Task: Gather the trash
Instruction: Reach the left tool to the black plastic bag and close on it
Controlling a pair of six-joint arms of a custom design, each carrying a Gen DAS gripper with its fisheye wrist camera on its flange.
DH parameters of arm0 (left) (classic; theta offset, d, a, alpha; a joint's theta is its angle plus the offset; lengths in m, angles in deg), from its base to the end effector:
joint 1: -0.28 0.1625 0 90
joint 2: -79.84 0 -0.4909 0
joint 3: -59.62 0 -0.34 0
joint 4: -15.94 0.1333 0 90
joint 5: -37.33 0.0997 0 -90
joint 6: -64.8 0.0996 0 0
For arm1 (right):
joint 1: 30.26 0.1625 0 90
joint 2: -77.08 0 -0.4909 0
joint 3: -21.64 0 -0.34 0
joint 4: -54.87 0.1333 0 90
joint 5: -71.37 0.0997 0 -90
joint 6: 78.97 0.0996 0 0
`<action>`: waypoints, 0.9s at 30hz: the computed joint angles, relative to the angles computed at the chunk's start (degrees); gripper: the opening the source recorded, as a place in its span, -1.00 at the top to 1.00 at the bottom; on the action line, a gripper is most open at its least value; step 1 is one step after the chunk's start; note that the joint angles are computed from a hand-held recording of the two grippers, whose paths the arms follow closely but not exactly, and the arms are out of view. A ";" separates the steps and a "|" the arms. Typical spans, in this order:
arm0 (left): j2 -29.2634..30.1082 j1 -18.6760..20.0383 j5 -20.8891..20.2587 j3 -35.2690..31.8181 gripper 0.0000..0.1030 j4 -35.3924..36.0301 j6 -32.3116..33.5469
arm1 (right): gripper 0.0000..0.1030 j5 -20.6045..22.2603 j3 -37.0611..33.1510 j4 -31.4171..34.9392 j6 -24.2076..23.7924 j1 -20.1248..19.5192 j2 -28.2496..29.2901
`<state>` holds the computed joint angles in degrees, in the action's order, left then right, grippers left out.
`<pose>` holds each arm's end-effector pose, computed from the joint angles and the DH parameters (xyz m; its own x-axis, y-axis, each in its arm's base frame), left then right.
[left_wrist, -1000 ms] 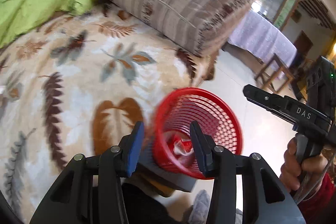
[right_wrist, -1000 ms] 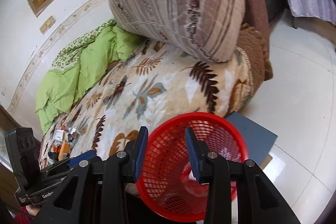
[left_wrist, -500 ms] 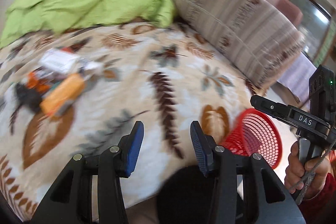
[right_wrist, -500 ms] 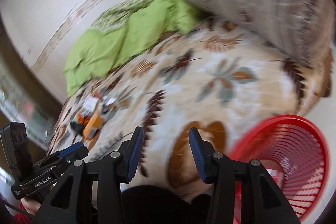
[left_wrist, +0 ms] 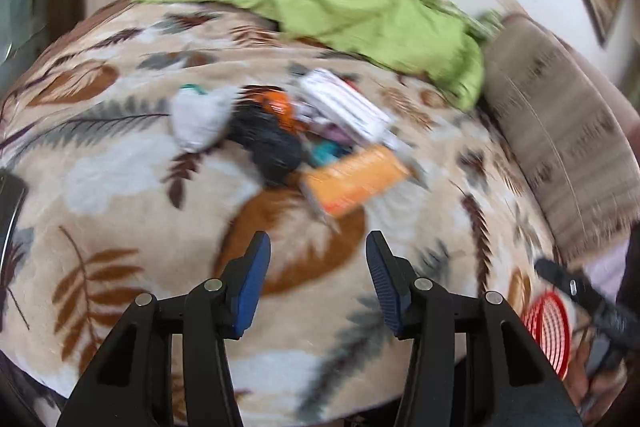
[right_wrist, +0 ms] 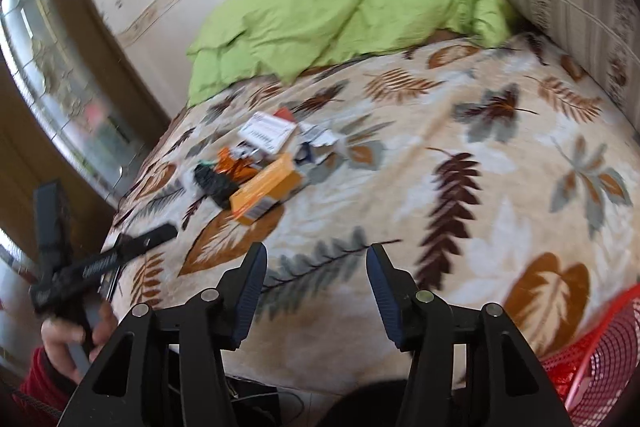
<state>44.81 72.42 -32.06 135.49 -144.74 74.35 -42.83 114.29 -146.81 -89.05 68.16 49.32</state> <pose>-0.0827 -0.8055 0.1907 -0.8874 0.2557 -0.3837 0.4191 0.7942 -0.4400 0.1959 -0.6919 0.0937 -0.9139 0.0409 0.4039 -0.2643 0.6952 -0.6685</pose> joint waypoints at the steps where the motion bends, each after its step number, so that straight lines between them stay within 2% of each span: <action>1: 0.68 0.34 0.14 -1.59 -0.02 0.80 -0.55 | -0.08 0.13 -0.53 0.64 0.02 0.12 0.25; 4: 3.16 1.18 0.77 -6.57 -0.08 2.08 -1.74 | -0.09 1.09 -2.39 2.85 0.42 0.30 1.02; 9: 8.74 2.25 -0.28 -17.38 -0.39 6.61 -4.77 | -0.09 1.07 -4.06 4.28 0.00 0.47 1.82; 13: 13.21 2.74 0.54 -25.40 -0.40 9.98 -6.87 | -0.10 1.18 -4.51 4.76 0.50 0.10 1.86; 14: 14.09 2.81 0.76 -26.92 -0.39 10.67 -6.81 | -0.10 1.36 -4.77 5.07 0.80 -0.10 1.87; 16: 15.38 2.92 0.83 -29.38 -0.01 12.39 -6.73 | -0.10 1.74 -5.60 5.98 1.37 -0.46 1.97; 17: 15.70 3.04 0.23 -30.22 0.09 13.52 -6.75 | -0.10 2.11 -6.32 6.78 1.69 -0.67 2.06; 21: 14.00 2.66 0.50 -25.80 0.12 8.93 -3.91 | -0.14 5.24 -10.57 10.65 2.53 -1.52 2.98; 24: 11.13 2.72 -0.97 -20.78 0.12 6.19 -3.86 | -0.14 7.22 -16.76 16.32 3.20 -2.18 4.99; 27: 7.46 2.53 -0.77 -13.67 0.12 1.98 -2.30 | -0.14 9.42 -25.42 23.18 4.79 -3.12 8.31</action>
